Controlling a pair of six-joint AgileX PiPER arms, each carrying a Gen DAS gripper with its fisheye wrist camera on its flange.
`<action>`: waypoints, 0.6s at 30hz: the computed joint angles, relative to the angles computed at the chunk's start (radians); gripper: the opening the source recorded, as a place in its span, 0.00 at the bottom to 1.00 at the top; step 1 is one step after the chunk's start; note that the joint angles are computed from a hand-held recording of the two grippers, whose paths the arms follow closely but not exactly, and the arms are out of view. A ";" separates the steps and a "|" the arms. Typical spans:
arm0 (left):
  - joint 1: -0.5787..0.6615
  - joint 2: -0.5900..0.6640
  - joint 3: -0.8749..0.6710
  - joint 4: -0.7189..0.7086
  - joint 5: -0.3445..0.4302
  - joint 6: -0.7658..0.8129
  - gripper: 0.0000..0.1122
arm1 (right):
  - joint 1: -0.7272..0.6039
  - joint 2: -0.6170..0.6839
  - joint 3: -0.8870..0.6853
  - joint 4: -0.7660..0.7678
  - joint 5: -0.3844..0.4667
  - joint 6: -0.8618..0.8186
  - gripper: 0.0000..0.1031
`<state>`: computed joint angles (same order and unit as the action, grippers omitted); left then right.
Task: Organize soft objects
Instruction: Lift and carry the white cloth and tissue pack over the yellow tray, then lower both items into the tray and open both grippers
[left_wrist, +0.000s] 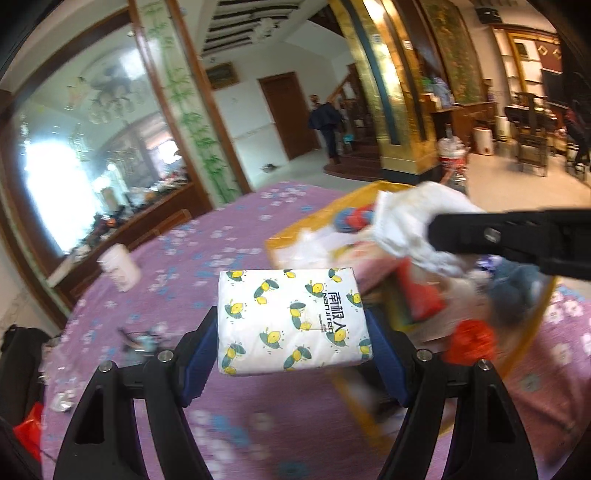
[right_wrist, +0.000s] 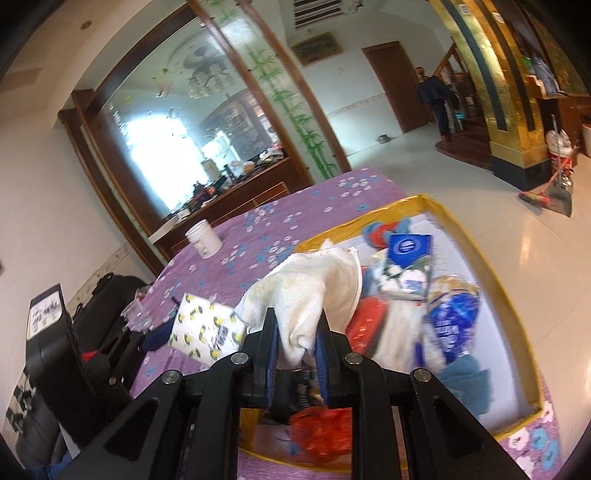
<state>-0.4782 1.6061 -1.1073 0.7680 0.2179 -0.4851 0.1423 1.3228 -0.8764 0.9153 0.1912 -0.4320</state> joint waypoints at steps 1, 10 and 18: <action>-0.017 0.014 -0.016 -0.089 0.007 0.082 0.67 | -0.020 -0.007 0.007 -0.001 0.006 0.004 0.19; -0.059 0.115 -0.132 -0.522 0.074 0.473 0.67 | -0.112 0.012 0.006 -0.078 0.039 0.078 0.19; -0.024 0.208 -0.271 -0.782 0.175 0.688 0.67 | -0.105 0.101 -0.058 -0.310 0.065 0.314 0.19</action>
